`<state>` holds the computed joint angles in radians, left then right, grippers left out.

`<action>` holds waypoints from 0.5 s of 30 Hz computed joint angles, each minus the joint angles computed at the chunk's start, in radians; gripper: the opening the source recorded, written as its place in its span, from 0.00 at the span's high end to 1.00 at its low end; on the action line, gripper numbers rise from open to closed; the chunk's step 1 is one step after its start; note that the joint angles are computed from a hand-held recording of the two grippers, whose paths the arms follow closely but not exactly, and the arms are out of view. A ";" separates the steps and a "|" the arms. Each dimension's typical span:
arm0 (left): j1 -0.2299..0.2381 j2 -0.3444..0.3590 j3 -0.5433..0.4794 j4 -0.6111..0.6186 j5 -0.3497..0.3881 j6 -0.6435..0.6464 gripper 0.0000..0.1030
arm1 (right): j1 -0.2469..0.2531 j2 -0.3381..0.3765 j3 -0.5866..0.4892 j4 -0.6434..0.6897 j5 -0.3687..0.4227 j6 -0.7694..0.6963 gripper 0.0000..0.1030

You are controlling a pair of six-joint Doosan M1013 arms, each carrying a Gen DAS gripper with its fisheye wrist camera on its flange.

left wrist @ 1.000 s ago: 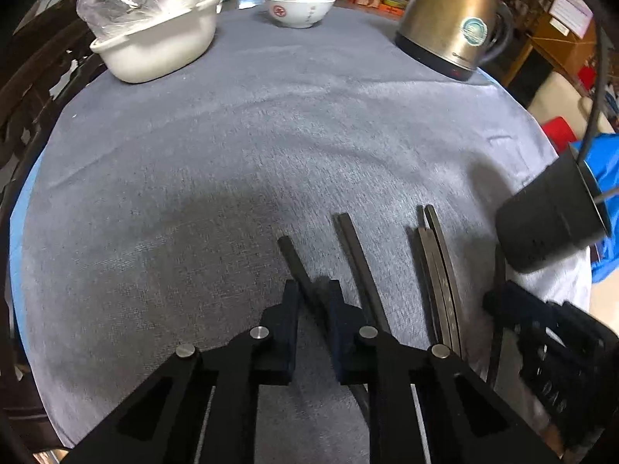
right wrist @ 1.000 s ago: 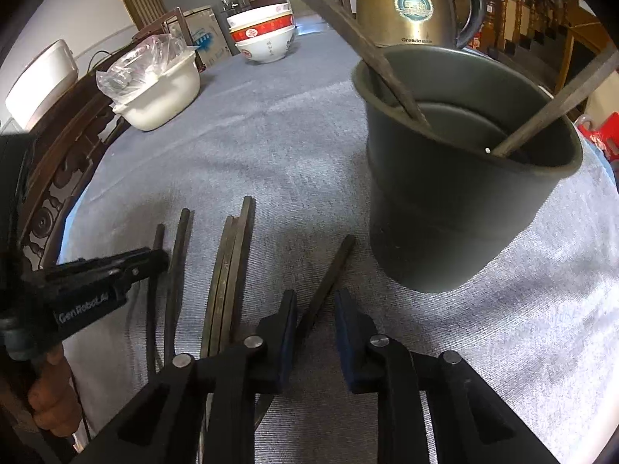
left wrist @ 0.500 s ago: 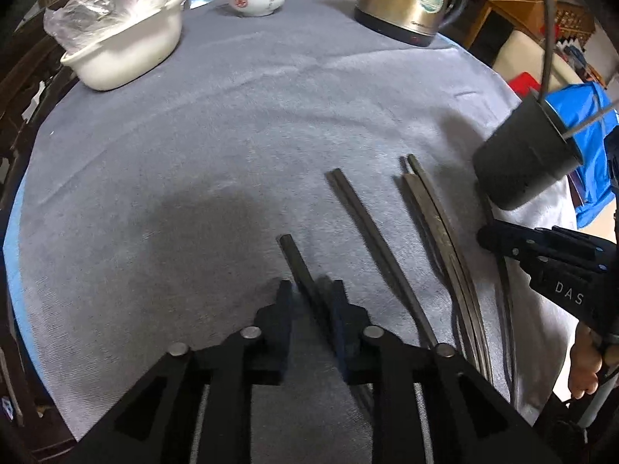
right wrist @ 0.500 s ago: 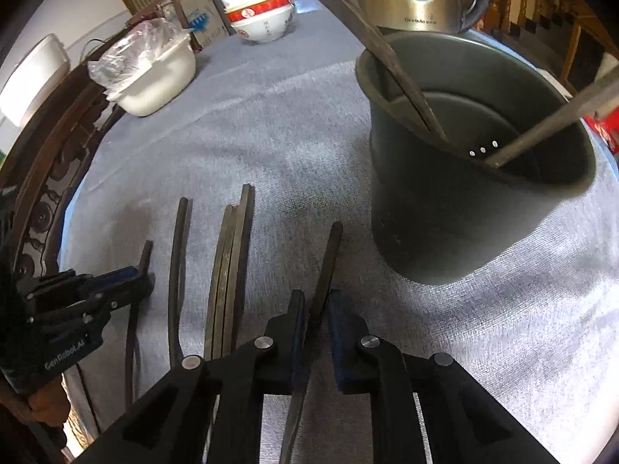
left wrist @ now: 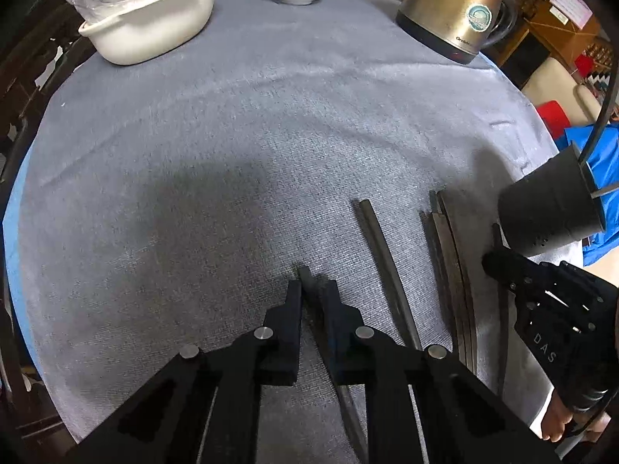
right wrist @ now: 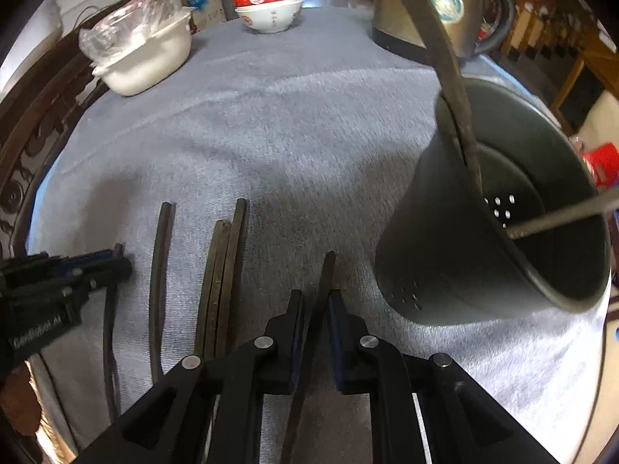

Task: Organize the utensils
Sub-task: 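Close both grippers on the dark chopsticks and lift them off the cloth, then raise both held chopsticks upright and carry them above the grey cup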

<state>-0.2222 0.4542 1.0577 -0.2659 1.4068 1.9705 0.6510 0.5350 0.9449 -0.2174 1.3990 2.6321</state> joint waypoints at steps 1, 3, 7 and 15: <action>0.000 0.000 -0.001 -0.001 0.000 -0.006 0.89 | 0.000 -0.003 0.005 -0.001 -0.007 0.000 0.93; 0.004 -0.004 0.002 -0.004 -0.003 -0.016 0.91 | 0.001 -0.022 0.033 -0.010 -0.052 0.013 0.94; 0.015 -0.036 0.019 -0.024 -0.044 -0.012 0.93 | 0.012 -0.064 0.078 -0.058 -0.125 0.043 0.94; 0.029 -0.119 0.029 -0.110 -0.128 0.030 0.93 | 0.039 -0.158 0.176 -0.189 -0.293 0.121 0.94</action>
<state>-0.1933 0.3353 1.0866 -0.3755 1.2792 2.0006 0.6899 0.3771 1.1211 -0.4064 1.1055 2.7530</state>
